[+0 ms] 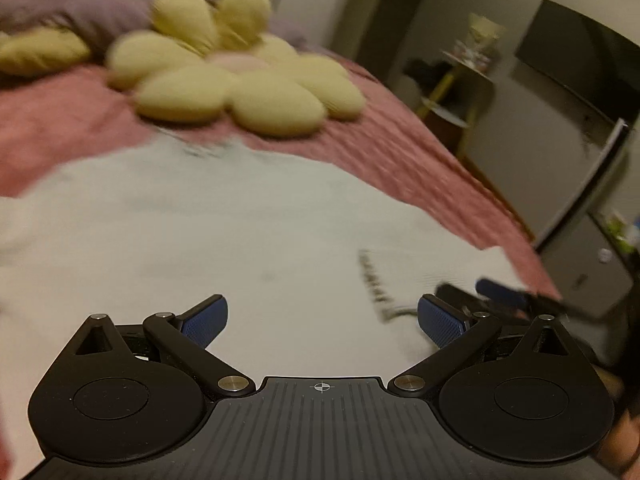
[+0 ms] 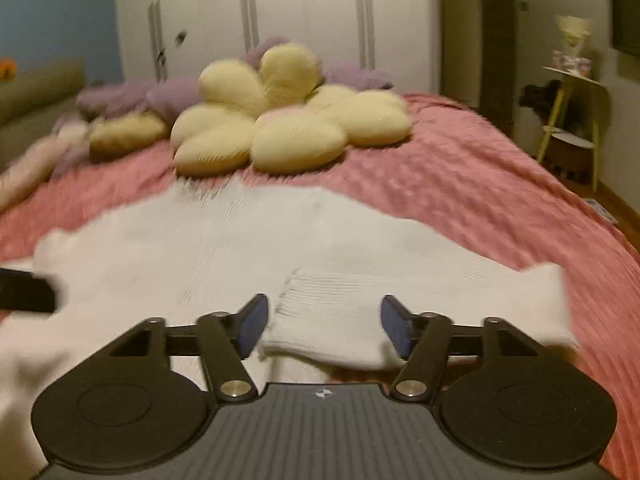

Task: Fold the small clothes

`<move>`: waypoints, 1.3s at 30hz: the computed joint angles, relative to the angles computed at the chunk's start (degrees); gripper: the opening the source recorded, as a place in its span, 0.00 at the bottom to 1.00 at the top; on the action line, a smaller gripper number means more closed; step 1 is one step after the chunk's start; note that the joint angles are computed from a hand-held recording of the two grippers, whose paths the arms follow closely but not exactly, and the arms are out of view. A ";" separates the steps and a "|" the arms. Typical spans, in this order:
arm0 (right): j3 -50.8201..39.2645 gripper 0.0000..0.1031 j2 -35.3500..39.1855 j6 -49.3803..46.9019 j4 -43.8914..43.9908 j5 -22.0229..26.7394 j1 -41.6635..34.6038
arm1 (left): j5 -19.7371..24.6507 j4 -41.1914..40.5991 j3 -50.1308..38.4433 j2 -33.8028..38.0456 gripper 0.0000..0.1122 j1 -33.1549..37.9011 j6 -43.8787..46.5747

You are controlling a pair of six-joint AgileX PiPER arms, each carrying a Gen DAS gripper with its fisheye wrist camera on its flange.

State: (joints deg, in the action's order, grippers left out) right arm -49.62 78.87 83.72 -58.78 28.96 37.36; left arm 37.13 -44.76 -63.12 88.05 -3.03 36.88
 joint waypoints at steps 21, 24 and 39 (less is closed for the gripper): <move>19.85 0.63 -24.49 3.18 10.52 -0.77 -9.83 | 11.14 2.89 -27.62 26.73 0.06 -9.31 -19.14; 19.65 0.63 -24.53 2.03 11.09 -1.58 -11.06 | 7.86 2.00 -24.03 22.59 0.06 -7.88 -15.70; 11.48 0.64 -16.09 -18.34 27.86 -11.13 -16.77 | -1.28 32.00 -19.07 17.01 0.08 6.26 -30.15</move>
